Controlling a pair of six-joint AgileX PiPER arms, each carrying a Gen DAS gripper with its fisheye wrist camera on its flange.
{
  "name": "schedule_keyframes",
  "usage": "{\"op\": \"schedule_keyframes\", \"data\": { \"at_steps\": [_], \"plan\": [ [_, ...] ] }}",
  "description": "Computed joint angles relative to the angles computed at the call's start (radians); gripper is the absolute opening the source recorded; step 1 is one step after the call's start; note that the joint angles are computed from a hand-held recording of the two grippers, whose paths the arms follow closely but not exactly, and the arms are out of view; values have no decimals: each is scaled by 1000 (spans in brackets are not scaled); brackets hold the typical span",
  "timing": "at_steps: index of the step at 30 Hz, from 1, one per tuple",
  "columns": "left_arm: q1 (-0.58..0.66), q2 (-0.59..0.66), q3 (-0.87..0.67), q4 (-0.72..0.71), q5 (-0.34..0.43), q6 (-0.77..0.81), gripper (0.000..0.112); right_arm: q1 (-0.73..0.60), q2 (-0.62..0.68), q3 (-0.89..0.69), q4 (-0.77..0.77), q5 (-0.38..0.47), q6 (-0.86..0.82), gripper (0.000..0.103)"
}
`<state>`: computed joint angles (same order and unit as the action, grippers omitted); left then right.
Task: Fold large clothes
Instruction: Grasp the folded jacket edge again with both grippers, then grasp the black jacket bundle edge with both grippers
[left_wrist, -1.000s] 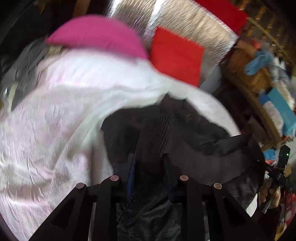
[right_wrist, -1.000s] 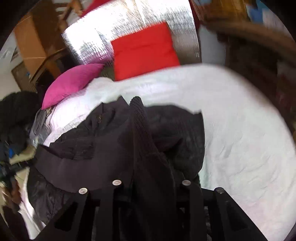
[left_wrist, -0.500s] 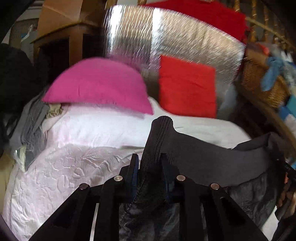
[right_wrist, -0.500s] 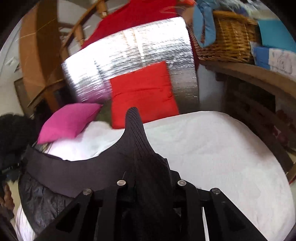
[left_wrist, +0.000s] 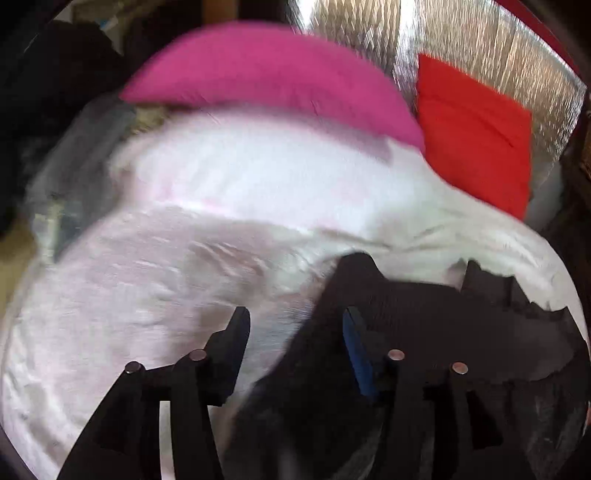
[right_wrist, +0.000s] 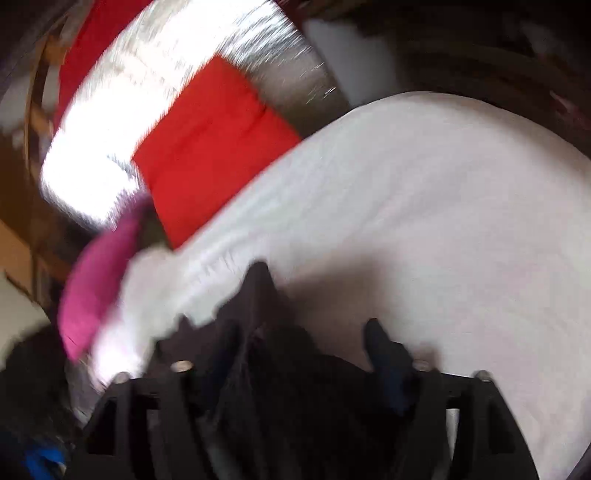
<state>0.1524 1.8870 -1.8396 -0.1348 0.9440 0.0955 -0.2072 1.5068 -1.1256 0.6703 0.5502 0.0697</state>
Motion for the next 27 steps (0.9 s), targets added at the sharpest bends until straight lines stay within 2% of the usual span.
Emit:
{"op": "schedule_keyframes", "data": {
  "at_steps": [2, 4, 5, 8, 9, 10, 12, 15, 17, 18, 22, 24, 25, 27],
  "plan": [
    [15, -128, 139, 1, -57, 12, 68, -70, -106, 94, 111, 11, -79, 84],
    [70, -251, 265, -86, -78, 118, 73, -137, -243, 182, 100, 64, -94, 84],
    [88, -314, 323, -100, -70, 146, 76, -166, -295, 214, 100, 95, -105, 84],
    [130, -480, 510, -128, -52, 191, 77, -251, -456, 310, 101, 209, -111, 84],
    [142, -502, 538, -152, -37, 208, 77, -284, -505, 340, 113, 244, -122, 84],
    [179, -539, 579, -197, 14, 242, 77, -320, -568, 367, 110, 290, -112, 84],
    [224, -579, 644, -248, 63, 271, 77, -333, -644, 392, 87, 336, -74, 84],
    [297, -635, 726, -297, 67, 312, 77, -449, -735, 414, 130, 490, -140, 84],
    [329, -630, 740, -288, 59, 309, 77, -509, -766, 432, 133, 536, -184, 84],
    [338, -606, 728, -275, 69, 292, 77, -497, -782, 440, 106, 529, -172, 84],
    [398, -493, 676, -276, 86, 243, 77, -389, -749, 466, 21, 398, -149, 84],
    [422, -438, 645, -312, 94, 251, 77, -360, -746, 470, 4, 365, -151, 84],
    [430, -420, 631, -328, 103, 257, 77, -320, -723, 469, -7, 324, -146, 84],
    [421, -401, 618, -339, 82, 259, 77, -265, -699, 481, -16, 272, -131, 83]
  ]
}}
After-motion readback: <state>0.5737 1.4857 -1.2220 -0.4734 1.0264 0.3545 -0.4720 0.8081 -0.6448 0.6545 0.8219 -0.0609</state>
